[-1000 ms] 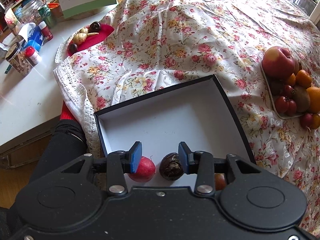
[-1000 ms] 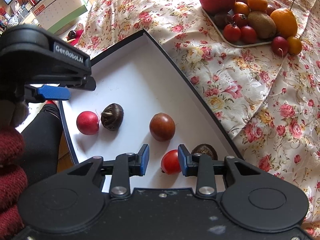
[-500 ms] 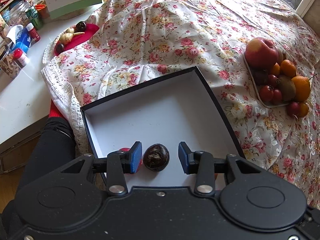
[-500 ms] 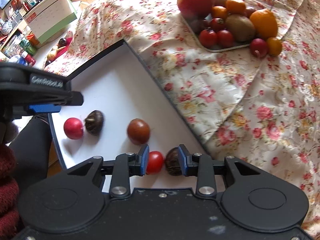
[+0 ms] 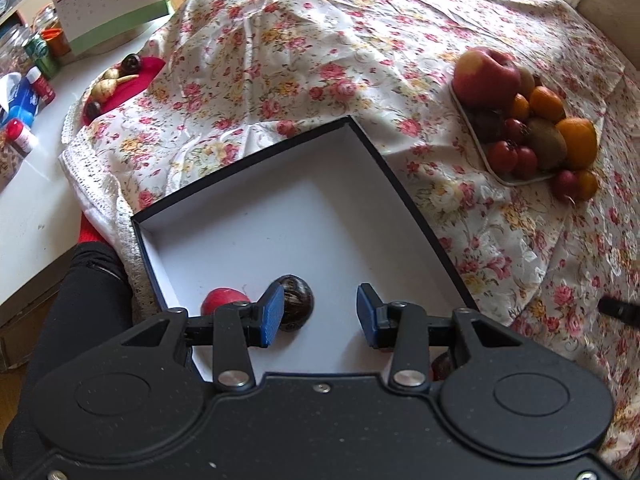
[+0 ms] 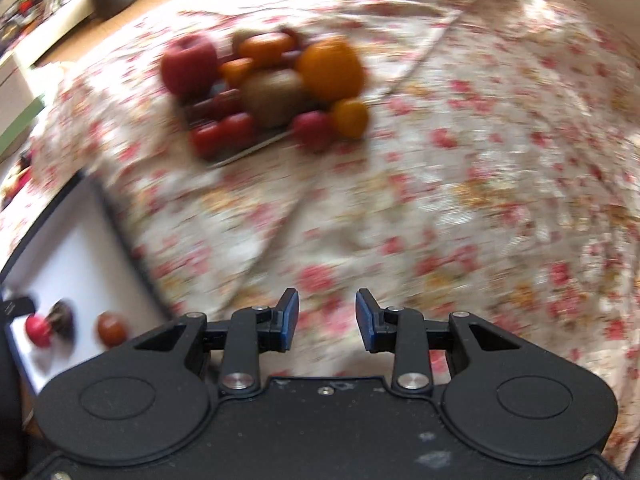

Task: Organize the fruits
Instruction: 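Move the right gripper to the small orange tangerine and grasp it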

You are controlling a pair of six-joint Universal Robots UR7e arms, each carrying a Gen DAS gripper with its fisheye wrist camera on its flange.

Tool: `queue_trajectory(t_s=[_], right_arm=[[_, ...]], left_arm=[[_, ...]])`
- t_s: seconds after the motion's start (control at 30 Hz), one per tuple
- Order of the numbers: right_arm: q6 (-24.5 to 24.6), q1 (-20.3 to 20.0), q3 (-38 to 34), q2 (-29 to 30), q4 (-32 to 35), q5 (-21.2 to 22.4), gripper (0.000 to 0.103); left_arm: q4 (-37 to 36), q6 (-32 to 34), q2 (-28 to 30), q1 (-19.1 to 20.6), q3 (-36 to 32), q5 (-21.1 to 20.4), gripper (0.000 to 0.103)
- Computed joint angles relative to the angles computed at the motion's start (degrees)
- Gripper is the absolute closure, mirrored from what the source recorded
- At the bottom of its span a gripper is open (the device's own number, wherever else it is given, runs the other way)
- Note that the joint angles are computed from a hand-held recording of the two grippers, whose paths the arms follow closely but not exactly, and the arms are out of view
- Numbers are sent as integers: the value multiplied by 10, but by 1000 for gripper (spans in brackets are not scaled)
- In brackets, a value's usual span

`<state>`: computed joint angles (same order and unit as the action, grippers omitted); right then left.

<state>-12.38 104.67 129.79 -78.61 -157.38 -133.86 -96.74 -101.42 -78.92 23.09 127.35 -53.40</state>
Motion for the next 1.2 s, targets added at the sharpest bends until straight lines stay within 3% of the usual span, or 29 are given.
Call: queue_trajectory(t_s=[0.37,0.7,0.9,1.03,1.2], right_arm=[[-25,-39,-69,50,-60,3,68],[-36,-42,-128,116,-96,63,68],[-71,-43,-132,135,-129,94,68],[-75,-46,-139,139,-126,98,68],[-71,-46,-157,164,-125,70,68]], left_arm=[[-53,83,41,-8,-7,4,55],[-63,93,51,-8,-9,5,55],[-64,85,53,-6,-11,2,55],[-101,94,41,-12,1,1,55],[-105,91,39,-21,1,8,55]])
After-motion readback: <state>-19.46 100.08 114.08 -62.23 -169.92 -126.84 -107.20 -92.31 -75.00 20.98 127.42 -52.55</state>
